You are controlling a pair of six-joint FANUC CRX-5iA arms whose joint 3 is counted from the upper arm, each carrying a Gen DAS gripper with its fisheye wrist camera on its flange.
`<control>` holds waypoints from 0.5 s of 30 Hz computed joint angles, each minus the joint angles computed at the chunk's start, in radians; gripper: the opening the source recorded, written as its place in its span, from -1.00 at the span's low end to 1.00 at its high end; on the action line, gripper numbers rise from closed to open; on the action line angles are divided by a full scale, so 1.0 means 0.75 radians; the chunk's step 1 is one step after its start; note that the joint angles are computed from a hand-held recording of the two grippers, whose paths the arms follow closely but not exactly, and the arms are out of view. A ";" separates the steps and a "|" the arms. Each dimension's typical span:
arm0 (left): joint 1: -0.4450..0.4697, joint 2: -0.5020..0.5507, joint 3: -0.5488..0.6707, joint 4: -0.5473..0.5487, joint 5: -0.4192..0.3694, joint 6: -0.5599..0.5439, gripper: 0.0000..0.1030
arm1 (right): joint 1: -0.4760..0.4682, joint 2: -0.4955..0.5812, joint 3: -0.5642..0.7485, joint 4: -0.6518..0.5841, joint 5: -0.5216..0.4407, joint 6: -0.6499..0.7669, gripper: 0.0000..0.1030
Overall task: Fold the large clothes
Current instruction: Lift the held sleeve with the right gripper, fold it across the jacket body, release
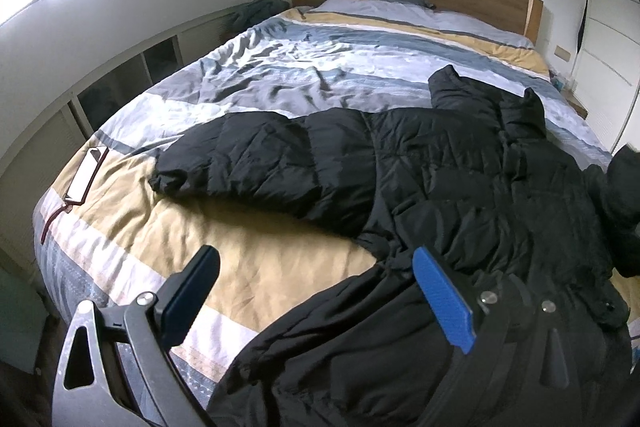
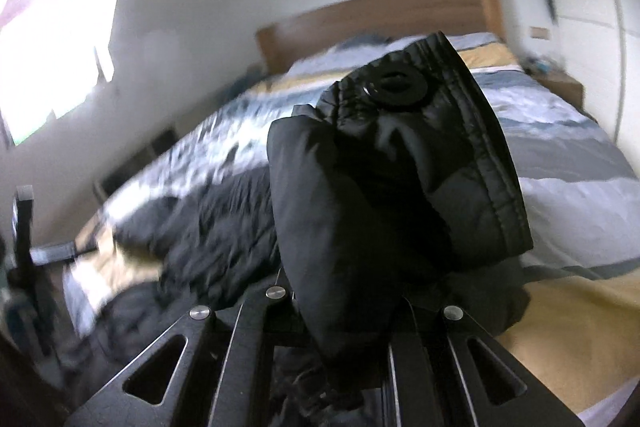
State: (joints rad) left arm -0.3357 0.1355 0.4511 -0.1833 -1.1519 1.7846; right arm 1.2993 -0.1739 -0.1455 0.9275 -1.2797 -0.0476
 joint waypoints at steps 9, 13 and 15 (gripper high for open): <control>0.009 0.000 -0.015 -0.017 -0.011 0.009 0.90 | 0.020 0.151 0.092 -0.225 0.016 0.286 -0.62; -0.001 0.004 -0.019 -0.024 -0.012 0.007 0.90 | 0.037 0.196 0.121 -0.267 0.018 0.384 -0.44; -0.003 0.006 -0.019 -0.021 -0.012 0.005 0.90 | 0.052 0.199 0.126 -0.275 0.015 0.421 -0.34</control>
State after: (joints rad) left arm -0.3376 0.1404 0.4372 -0.1990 -1.1612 1.7886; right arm 1.3380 -0.0247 -0.0513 0.7216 -1.2684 0.2678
